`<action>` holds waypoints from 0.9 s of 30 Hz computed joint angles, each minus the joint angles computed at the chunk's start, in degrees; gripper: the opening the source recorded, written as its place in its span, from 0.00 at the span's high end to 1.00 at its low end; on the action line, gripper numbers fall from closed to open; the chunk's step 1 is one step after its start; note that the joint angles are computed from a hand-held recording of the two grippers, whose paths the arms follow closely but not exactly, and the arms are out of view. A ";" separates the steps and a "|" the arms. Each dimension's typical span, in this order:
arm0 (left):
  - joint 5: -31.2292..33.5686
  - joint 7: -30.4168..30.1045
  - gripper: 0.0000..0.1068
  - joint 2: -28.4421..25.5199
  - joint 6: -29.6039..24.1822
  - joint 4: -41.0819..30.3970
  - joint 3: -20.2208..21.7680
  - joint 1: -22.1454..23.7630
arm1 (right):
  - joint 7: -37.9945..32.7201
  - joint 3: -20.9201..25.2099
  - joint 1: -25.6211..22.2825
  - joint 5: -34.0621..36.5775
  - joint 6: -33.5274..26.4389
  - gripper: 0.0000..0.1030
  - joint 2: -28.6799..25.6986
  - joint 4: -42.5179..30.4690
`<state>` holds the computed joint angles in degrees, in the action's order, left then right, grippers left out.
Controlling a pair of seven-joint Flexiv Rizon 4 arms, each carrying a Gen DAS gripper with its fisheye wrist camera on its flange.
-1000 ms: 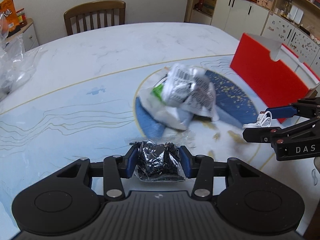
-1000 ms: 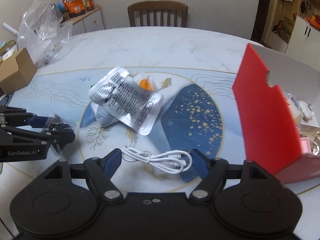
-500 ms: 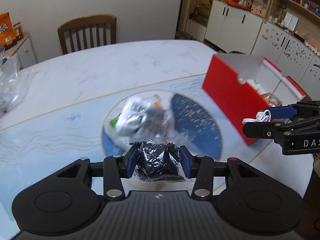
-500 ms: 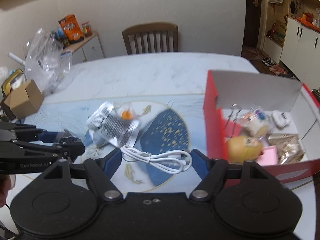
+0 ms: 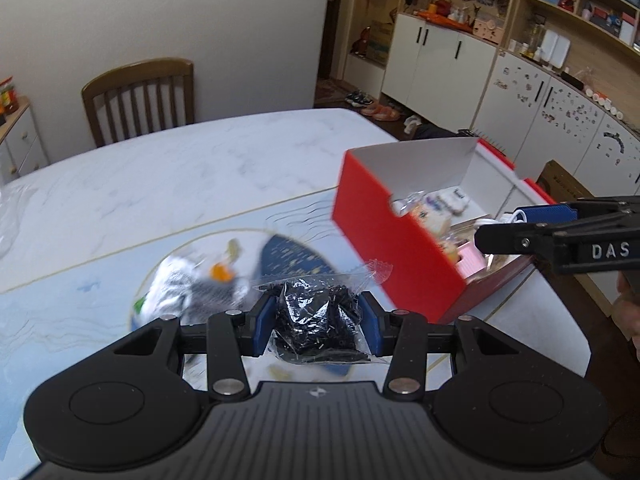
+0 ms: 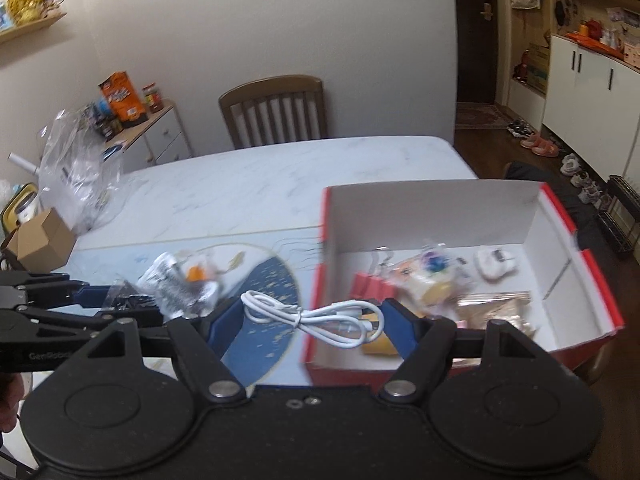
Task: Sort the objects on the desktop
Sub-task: 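Carry the black parts bag and white cable into the red shoebox with both tools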
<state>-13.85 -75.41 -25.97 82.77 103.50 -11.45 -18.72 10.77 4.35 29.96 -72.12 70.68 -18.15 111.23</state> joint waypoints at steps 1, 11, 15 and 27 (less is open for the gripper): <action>0.49 -0.43 0.59 -0.43 -0.25 -0.94 0.55 -0.85 | 0.45 -0.31 -0.38 -0.61 0.19 0.27 0.58 0.67; 5.02 -3.61 0.59 -5.90 -3.82 -11.69 3.32 -6.89 | 2.52 -0.38 -6.77 -6.50 2.14 0.27 4.49 5.46; 5.95 -3.42 0.59 -8.21 -4.88 -15.73 3.03 -8.26 | 2.37 -0.14 -9.01 -7.31 2.55 0.27 5.26 6.69; 8.76 -1.83 0.59 -16.23 -13.22 -29.60 4.51 -12.48 | -0.17 -0.93 -13.87 -7.57 6.50 0.27 4.31 7.97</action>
